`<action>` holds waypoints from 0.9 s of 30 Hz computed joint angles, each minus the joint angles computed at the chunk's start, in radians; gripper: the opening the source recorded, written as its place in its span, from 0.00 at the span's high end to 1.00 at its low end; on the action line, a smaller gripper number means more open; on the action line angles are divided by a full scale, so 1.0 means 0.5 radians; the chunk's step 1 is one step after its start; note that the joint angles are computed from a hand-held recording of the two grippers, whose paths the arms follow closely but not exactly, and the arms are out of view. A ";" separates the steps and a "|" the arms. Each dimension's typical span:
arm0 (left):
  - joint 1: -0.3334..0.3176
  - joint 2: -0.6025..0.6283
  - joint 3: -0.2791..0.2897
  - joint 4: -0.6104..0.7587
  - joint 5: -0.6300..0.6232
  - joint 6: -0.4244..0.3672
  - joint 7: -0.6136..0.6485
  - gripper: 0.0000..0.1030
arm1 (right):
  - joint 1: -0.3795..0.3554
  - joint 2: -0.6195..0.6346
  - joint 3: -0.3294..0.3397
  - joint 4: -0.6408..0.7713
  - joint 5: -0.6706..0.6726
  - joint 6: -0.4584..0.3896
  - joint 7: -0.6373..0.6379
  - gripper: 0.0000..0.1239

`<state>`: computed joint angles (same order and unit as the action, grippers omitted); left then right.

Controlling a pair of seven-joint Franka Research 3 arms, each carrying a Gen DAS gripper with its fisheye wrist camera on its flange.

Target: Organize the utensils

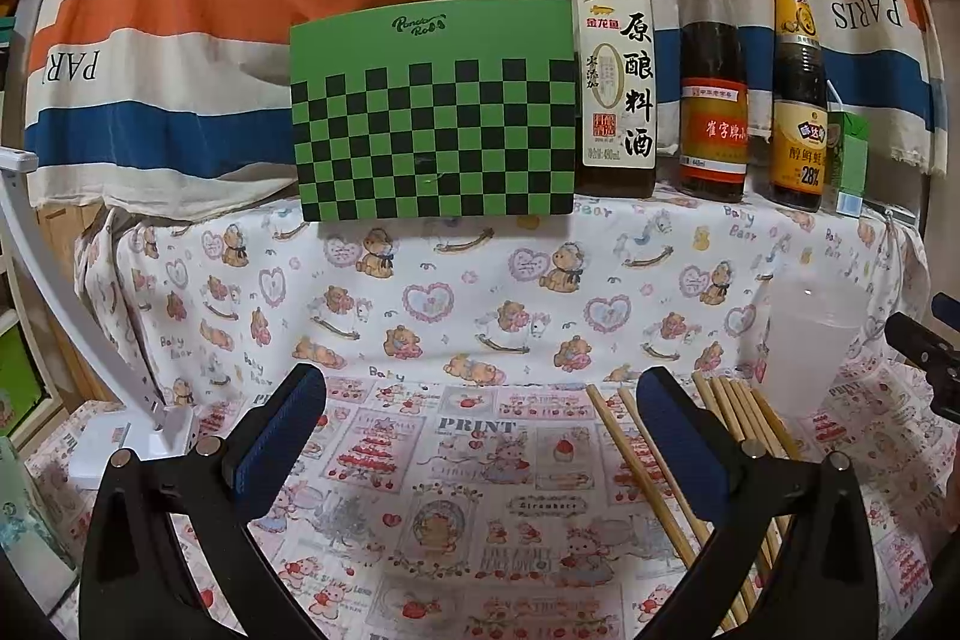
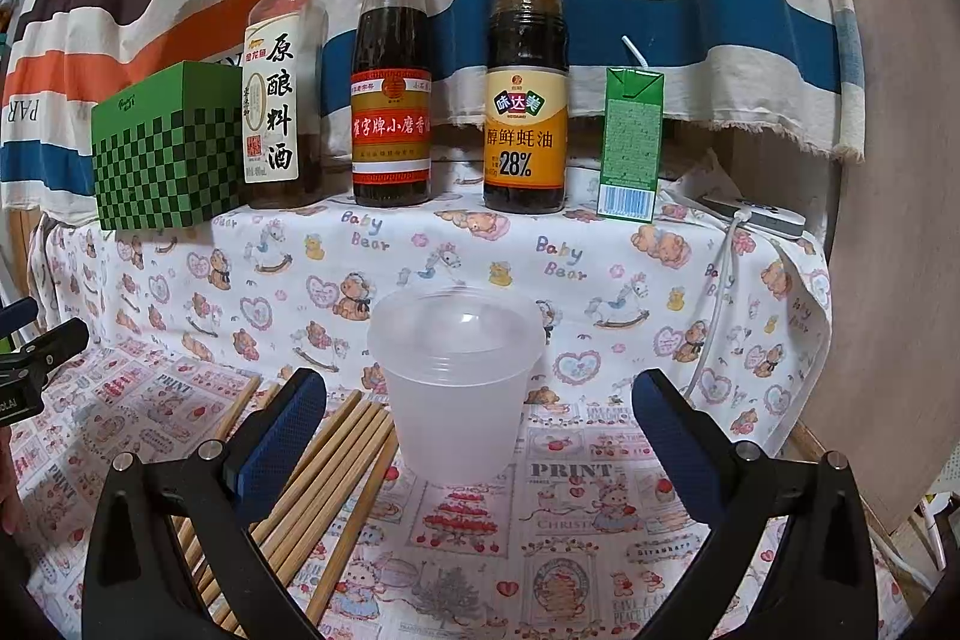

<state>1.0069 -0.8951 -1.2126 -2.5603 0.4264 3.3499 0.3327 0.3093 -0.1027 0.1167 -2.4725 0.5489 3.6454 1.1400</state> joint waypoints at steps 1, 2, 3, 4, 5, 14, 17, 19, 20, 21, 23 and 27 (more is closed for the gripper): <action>-0.001 -0.007 0.000 -0.002 -0.002 0.000 -0.002 0.00 | 0.000 -0.001 0.000 0.001 0.001 -0.001 -0.001 0.17; -0.001 -0.010 -0.001 -0.003 -0.003 0.000 -0.003 0.00 | 0.000 0.004 0.000 0.005 0.002 -0.003 0.001 0.17; -0.003 -0.008 0.000 -0.003 -0.002 -0.001 -0.002 0.00 | 0.000 0.006 0.000 0.007 0.006 -0.004 0.000 0.17; -0.004 -0.008 0.000 -0.004 -0.003 -0.002 -0.002 0.00 | 0.000 0.007 0.006 0.010 0.023 -0.005 -0.012 0.17; -0.008 -0.006 0.002 -0.005 -0.002 -0.006 -0.002 0.00 | 0.001 0.008 -0.004 0.007 0.000 -0.008 0.006 0.17; -0.050 -0.001 0.014 0.016 0.001 -0.161 -0.023 0.00 | 0.008 0.015 0.023 0.007 0.113 0.054 -0.061 0.17; -0.066 0.035 0.036 0.018 0.068 -0.164 -0.056 0.00 | 0.020 -0.010 -0.001 -0.039 0.049 0.101 0.019 0.17; -0.058 0.057 0.041 0.017 0.088 -0.130 -0.058 0.00 | 0.015 -0.013 0.025 -0.028 0.124 0.084 -0.056 0.17; -0.062 0.055 0.041 0.022 0.088 -0.156 -0.064 0.00 | 0.014 -0.009 0.038 -0.015 0.164 0.074 -0.099 0.17; -0.066 0.048 0.043 0.021 0.091 -0.164 -0.073 0.00 | 0.014 -0.007 0.046 -0.005 0.197 0.067 -0.134 0.17; -0.066 0.036 0.046 0.016 0.102 -0.150 -0.088 0.00 | 0.019 -0.005 0.050 0.011 0.226 0.037 -0.178 0.17; -0.061 -0.006 0.040 0.013 0.106 -0.126 -0.091 0.00 | 0.022 0.002 0.082 0.043 0.364 0.022 -0.309 0.17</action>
<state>0.9765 -0.8981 -1.1925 -2.5537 0.4793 3.2871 0.2874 0.3204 -0.1019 0.1576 -2.4511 0.7310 3.6566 0.9857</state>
